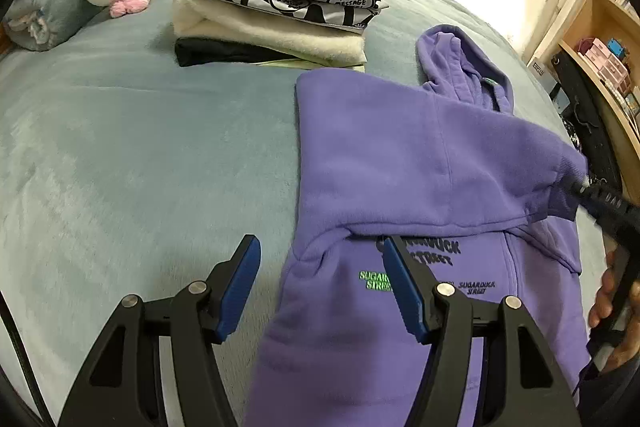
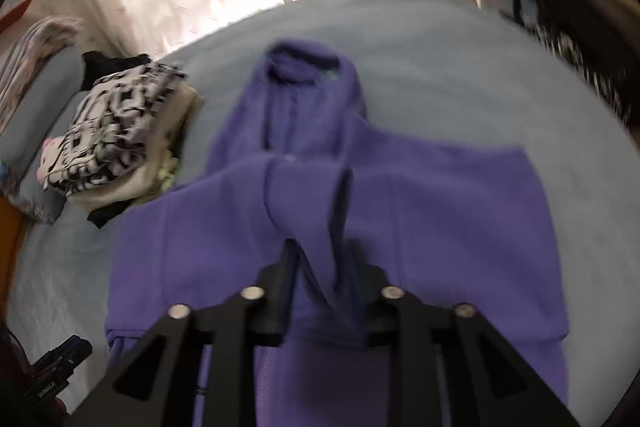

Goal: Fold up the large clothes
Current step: 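Lay the cuff on the chest with the right tool while the left tool grasps the hoodie side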

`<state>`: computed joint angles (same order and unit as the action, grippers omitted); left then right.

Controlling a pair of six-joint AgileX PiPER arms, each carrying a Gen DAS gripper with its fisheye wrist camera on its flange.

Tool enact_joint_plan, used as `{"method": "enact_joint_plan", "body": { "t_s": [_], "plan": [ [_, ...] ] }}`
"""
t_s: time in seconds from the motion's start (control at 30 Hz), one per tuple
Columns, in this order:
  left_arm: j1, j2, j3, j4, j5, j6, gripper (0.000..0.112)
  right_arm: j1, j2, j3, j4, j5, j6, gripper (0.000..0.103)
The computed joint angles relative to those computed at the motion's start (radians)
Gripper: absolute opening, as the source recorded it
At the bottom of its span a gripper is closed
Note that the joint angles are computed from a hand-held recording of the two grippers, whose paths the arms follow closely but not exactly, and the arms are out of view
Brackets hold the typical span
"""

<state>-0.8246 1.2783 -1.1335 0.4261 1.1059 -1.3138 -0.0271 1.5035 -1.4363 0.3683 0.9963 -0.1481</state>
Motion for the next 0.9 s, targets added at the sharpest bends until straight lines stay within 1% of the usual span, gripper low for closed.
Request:
{"method": "enact_joint_plan", "body": {
  "t_s": [0.1, 0.2, 0.33, 0.5, 0.6, 0.67, 0.77, 0.8, 0.83, 0.87, 0.9],
  "plan": [
    [0.071, 0.008, -0.015, -0.037, -0.027, 0.093, 0.062, -0.072, 0.024, 0.007, 0.077, 0.039, -0.05, 0.035],
    [0.166, 0.037, -0.046, -0.078, -0.06, 0.196, 0.062, -0.134, 0.057, -0.011, 0.149, 0.088, -0.1, 0.041],
    [0.282, 0.119, -0.107, -0.138, -0.11, 0.327, 0.062, -0.194, 0.103, -0.037, 0.221, 0.132, -0.133, 0.043],
    [0.399, 0.272, -0.199, -0.252, -0.143, 0.487, 0.062, -0.216, 0.184, -0.087, 0.258, 0.142, -0.137, 0.043],
    [0.446, 0.343, -0.237, -0.332, -0.156, 0.557, 0.062, -0.232, 0.245, -0.113, 0.305, 0.175, -0.139, 0.043],
    [0.461, 0.383, -0.26, -0.372, -0.159, 0.575, 0.062, -0.229, 0.271, -0.117, 0.318, 0.179, -0.135, 0.043],
    [0.474, 0.403, -0.257, -0.431, -0.202, 0.608, 0.061, -0.218, 0.265, -0.082, 0.342, 0.14, -0.164, 0.043],
    [0.468, 0.402, -0.249, -0.427, -0.213, 0.597, 0.048, -0.207, 0.252, -0.066, 0.338, 0.11, -0.174, 0.039],
    [0.465, 0.406, -0.25, -0.417, -0.218, 0.585, 0.031, -0.201, 0.242, -0.056, 0.34, 0.091, -0.188, 0.016],
    [0.466, 0.408, -0.25, -0.413, -0.221, 0.581, 0.025, -0.192, 0.233, -0.051, 0.331, 0.075, -0.201, 0.008],
    [0.47, 0.408, -0.247, -0.425, -0.23, 0.587, 0.017, -0.184, 0.225, -0.049, 0.319, 0.067, -0.207, 0.008]
  ]
}}
